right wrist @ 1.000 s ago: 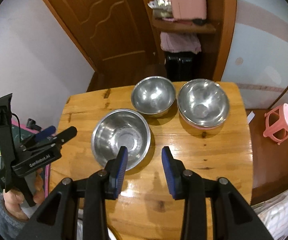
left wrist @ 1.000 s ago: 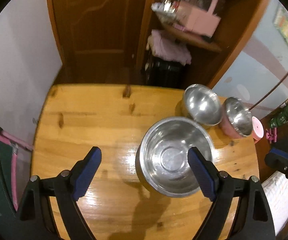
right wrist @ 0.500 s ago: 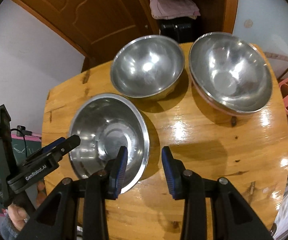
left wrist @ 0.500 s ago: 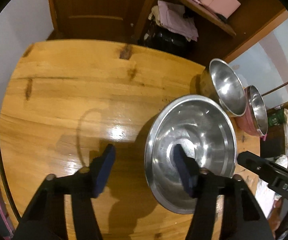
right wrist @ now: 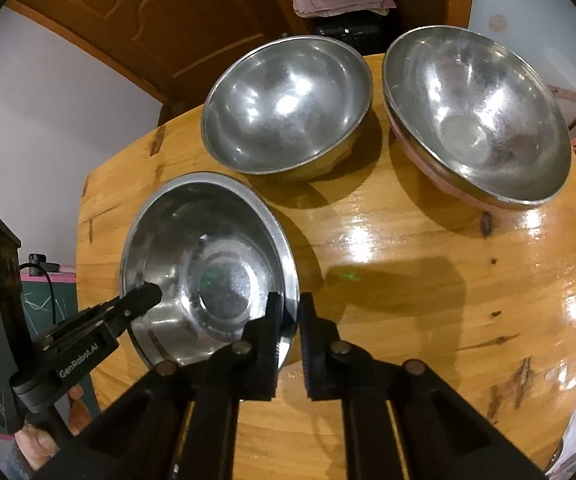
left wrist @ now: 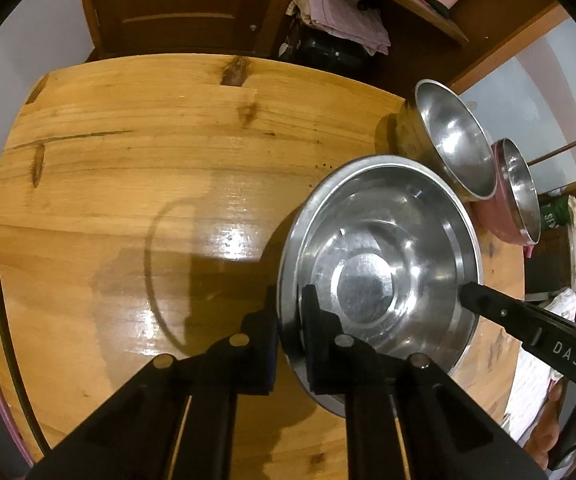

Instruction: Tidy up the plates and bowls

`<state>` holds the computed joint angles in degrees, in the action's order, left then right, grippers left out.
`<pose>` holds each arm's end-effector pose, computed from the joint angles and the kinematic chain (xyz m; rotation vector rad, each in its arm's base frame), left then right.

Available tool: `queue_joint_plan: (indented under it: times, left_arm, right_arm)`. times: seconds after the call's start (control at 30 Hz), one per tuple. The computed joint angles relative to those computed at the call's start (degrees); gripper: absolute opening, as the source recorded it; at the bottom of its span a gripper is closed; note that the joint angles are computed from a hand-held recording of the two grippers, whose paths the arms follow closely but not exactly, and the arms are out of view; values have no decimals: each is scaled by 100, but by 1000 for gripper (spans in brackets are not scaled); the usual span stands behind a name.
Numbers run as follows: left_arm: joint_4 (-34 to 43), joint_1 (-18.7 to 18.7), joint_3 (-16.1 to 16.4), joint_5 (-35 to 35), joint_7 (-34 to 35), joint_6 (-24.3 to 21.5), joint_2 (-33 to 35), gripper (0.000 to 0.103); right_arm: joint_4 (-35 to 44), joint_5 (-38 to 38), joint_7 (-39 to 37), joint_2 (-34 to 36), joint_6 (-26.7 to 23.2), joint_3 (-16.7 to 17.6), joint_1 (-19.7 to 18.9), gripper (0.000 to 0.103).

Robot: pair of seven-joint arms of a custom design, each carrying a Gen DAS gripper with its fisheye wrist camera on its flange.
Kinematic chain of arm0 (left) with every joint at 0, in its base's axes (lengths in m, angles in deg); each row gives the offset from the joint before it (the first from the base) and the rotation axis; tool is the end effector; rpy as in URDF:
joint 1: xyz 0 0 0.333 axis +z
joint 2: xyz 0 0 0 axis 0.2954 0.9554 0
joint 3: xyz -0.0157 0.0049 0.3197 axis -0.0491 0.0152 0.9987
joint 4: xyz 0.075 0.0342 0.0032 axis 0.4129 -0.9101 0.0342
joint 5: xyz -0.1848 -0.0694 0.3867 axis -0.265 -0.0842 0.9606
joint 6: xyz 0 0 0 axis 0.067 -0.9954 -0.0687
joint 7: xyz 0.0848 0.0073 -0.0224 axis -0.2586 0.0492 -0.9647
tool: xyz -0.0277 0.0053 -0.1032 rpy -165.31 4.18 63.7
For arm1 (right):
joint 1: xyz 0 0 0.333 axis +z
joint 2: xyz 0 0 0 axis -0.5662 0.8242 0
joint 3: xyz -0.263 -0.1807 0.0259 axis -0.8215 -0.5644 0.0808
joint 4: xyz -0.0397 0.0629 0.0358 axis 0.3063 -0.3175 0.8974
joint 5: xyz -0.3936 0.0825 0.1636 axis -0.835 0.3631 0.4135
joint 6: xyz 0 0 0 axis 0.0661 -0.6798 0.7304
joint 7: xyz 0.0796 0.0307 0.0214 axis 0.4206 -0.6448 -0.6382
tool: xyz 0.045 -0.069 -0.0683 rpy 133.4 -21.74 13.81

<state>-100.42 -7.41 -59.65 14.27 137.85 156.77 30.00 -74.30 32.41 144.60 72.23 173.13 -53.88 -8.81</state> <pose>0.5735 -0.4844 0.4152 1.5789 -2.4921 0.4548 0.4345 0.3182 0.4501 -1.3390 2.4363 0.0931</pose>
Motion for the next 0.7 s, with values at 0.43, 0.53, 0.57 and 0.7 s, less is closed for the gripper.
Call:
queue_joint_plan:
  times: [0.43, 0.53, 0.57, 0.7]
  left_arm:
    - [-678, 164, -142, -500, 354, -132, -1118, 8]
    - [-936, 180, -167, -733, 495, -147, -1551, 8]
    - [-1046, 176, -170, -795, 551, -149, -1730, 8]
    - [-1608, 133, -156, -1133, 803, -129, -2459, 8]
  right_arm:
    - [-80, -271, 397, -869, -524, 212, 57, 8]
    - [-67, -372, 607, -1242, -805, 339, 87, 8]
    - [-45, -408, 675, -1342, -909, 382, 95, 8]
    - [47, -535, 1016, -1781, -1418, 609, 179, 8]
